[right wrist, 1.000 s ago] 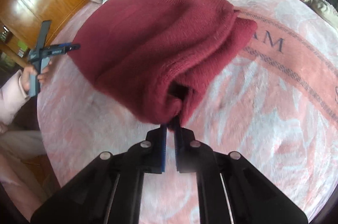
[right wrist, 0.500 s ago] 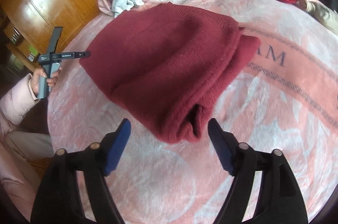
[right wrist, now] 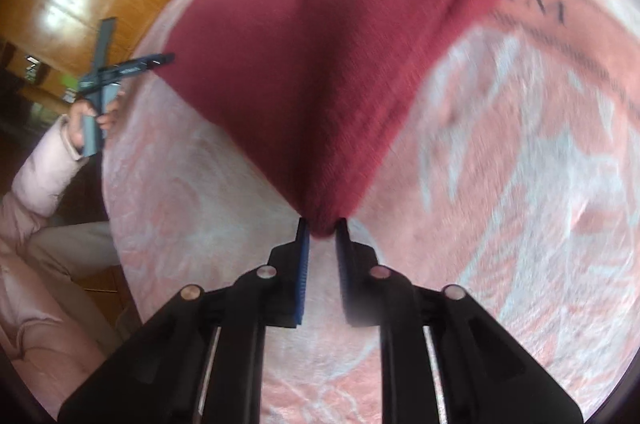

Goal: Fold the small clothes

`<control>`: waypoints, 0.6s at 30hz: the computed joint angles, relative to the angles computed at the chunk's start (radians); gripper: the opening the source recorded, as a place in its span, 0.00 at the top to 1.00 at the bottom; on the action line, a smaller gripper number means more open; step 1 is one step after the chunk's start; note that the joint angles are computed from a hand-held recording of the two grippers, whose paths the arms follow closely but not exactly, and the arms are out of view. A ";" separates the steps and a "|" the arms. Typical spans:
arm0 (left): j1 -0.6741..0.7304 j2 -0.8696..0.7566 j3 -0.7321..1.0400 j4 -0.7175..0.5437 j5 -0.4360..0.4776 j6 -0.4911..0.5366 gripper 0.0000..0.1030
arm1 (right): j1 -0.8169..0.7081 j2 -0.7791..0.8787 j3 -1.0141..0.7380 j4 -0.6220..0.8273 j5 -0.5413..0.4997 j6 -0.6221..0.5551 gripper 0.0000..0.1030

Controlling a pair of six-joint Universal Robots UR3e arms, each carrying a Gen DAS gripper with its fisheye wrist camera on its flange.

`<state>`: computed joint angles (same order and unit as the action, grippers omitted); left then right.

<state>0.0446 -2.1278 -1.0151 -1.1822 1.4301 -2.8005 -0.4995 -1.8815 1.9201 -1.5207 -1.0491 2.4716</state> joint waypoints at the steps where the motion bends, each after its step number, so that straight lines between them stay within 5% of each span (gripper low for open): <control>1: 0.000 -0.001 0.013 -0.018 -0.002 0.006 0.24 | -0.004 -0.001 0.005 0.008 0.000 -0.003 0.80; 5: 0.059 -0.018 0.149 -0.213 -0.128 0.036 0.23 | -0.085 -0.076 -0.009 0.089 0.078 -0.043 0.38; 8: 0.106 -0.069 0.274 -0.370 -0.220 0.026 0.20 | -0.151 -0.070 -0.043 0.155 0.171 -0.023 0.32; 15: 0.054 -0.136 0.348 -0.362 -0.117 0.006 0.12 | -0.038 0.108 -0.039 -0.079 0.108 0.322 0.28; 18: 0.037 -0.168 0.381 -0.357 -0.094 -0.020 0.11 | -0.020 0.109 -0.014 -0.133 0.104 0.364 0.28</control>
<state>0.0819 -2.2954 -0.6340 -1.5388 1.3359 -2.8204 -0.5198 -1.7725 1.9061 -1.6538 -0.9449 2.8351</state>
